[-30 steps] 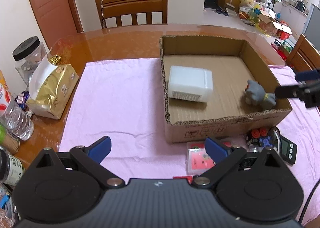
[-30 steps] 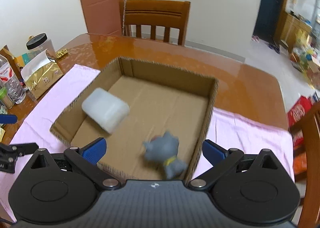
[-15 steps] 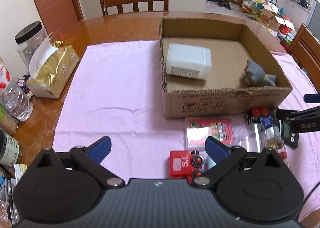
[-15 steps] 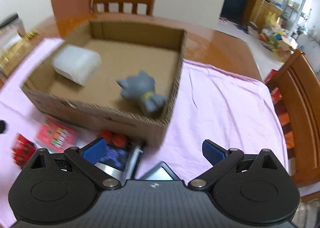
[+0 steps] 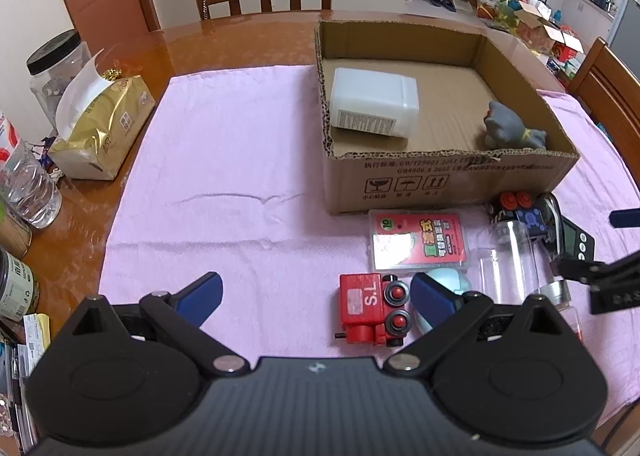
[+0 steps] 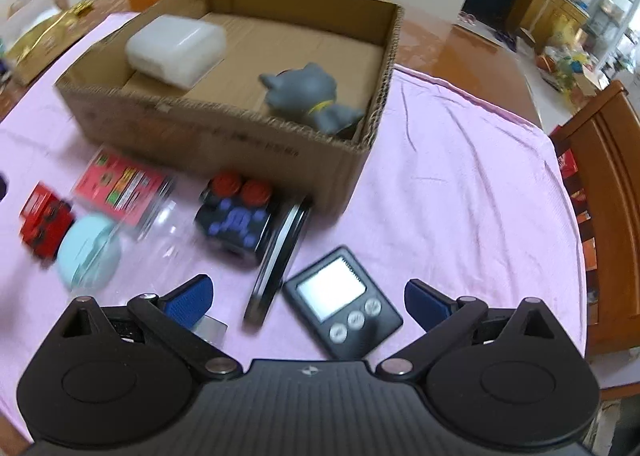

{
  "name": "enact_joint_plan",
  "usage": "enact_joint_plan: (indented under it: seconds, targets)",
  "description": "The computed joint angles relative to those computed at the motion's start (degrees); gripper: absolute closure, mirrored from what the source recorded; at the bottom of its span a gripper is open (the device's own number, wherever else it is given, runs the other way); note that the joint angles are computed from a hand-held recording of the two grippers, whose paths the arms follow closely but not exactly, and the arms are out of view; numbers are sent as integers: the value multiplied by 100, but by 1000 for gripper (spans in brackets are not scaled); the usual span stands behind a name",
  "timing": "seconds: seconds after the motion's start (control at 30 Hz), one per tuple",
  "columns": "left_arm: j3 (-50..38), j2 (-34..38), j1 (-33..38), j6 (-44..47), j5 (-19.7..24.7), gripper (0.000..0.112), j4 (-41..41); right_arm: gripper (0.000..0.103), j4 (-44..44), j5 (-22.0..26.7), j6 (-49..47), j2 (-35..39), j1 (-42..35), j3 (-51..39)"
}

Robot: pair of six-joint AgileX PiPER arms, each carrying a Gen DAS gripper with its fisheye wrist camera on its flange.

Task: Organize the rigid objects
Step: 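Move the left tool to the red toy robot while the right tool reaches the gold capsule bottle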

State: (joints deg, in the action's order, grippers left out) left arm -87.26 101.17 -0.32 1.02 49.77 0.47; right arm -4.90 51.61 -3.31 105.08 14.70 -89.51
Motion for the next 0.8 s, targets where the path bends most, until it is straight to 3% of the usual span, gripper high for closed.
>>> enact_joint_plan:
  seconds: [0.13, 0.27, 0.53, 0.8]
  targets:
    - [41, -3, 25, 91, -41, 13, -19, 0, 1051, 108, -1124, -307, -184, 75]
    - [71, 35, 68, 133, -41, 13, -85, 0, 2451, 718, -2702, -173, -279, -179]
    - [284, -21, 108, 294, -46, 13, -161, 0, 2585, 1425, -3274, 591, -83, -899]
    - [452, 2, 194, 599, -73, 13, -467, 0, 2348, 1716, -3087, 155, -241, -374]
